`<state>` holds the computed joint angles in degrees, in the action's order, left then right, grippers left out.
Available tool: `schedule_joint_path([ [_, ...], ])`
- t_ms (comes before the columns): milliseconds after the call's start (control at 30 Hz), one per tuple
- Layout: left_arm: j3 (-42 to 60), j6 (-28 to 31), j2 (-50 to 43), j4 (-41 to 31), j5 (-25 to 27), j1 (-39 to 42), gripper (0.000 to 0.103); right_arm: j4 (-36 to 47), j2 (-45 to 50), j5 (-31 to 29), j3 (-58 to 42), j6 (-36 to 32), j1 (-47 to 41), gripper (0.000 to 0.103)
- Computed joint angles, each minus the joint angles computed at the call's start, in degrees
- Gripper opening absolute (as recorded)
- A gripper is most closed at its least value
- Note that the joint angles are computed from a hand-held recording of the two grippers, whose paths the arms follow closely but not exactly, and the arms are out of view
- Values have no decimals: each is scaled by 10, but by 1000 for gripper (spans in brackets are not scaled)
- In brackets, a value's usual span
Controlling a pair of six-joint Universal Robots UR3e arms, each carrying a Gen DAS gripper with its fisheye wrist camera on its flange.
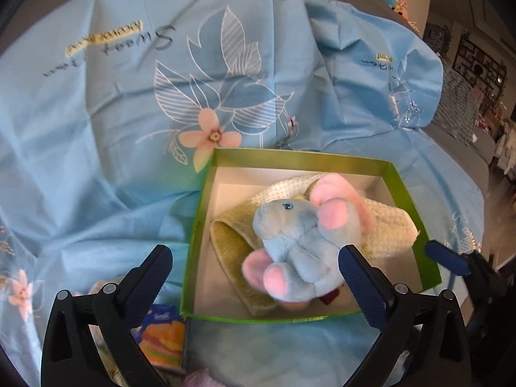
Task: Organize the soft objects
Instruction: 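Carry the plush mouse into the green box and open the left gripper, then move the left gripper back over the pile toward the purple mesh puff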
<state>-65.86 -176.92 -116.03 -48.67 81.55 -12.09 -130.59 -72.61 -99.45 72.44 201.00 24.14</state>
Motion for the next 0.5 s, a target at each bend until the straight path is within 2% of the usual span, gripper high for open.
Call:
schedule_joint_path([
  [167, -64, -4, 53, 40, 26, -7, 103, 40, -28, -65, 0, 28, 20, 102],
  [500, -178, -17, 166, 66, 22, -1, 103, 103, -73, -113, -16, 61, 62, 102],
])
